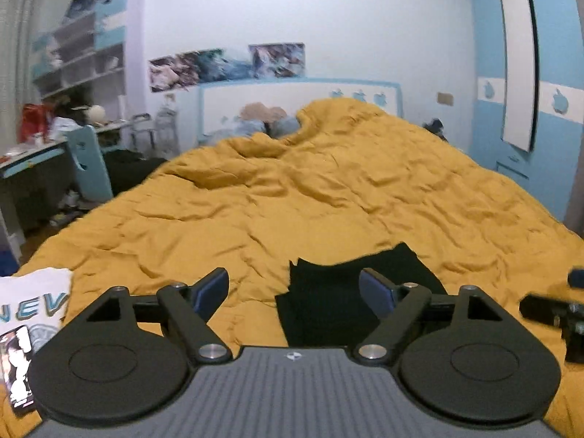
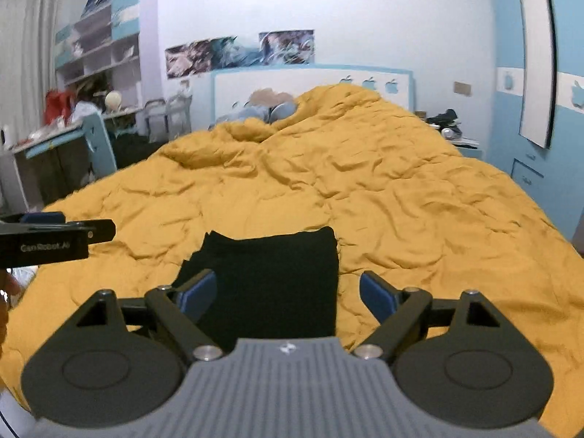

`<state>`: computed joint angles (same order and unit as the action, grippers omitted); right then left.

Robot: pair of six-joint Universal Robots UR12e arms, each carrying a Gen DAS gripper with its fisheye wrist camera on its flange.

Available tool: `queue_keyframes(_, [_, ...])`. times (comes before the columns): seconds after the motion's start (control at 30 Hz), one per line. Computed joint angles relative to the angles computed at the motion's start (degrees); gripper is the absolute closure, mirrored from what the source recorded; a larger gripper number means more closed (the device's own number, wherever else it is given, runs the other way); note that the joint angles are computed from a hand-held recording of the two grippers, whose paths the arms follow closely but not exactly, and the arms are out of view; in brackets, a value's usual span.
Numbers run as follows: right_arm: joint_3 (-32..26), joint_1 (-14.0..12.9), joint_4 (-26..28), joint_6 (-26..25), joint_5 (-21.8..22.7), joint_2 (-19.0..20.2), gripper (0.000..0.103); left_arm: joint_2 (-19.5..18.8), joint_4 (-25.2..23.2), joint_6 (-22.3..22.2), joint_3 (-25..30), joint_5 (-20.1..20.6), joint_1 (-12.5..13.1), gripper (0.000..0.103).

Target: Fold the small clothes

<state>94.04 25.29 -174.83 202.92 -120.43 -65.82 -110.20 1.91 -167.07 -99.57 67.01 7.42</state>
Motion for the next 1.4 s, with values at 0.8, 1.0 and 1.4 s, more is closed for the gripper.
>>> queue_keyframes(0.8, [2.3, 1.4, 16.2, 11.9, 4.2, -1.6, 0.021, 4.2, -16.3, 8.3, -4.7, 3.8, -0.7, 0.007])
queue_keyframes(1.0, [2.2, 1.2, 16.4, 11.9, 4.6, -1.5, 0.021, 4.4, -16.7, 8.6, -4.8, 3.9, -0.8, 0.007])
queue_keyframes(1.4, [2.2, 1.2, 16.1, 11.6, 4.4, -1.5, 0.021, 4.4, -16.7, 9.3, -4.7, 3.8, -0.7, 0.007])
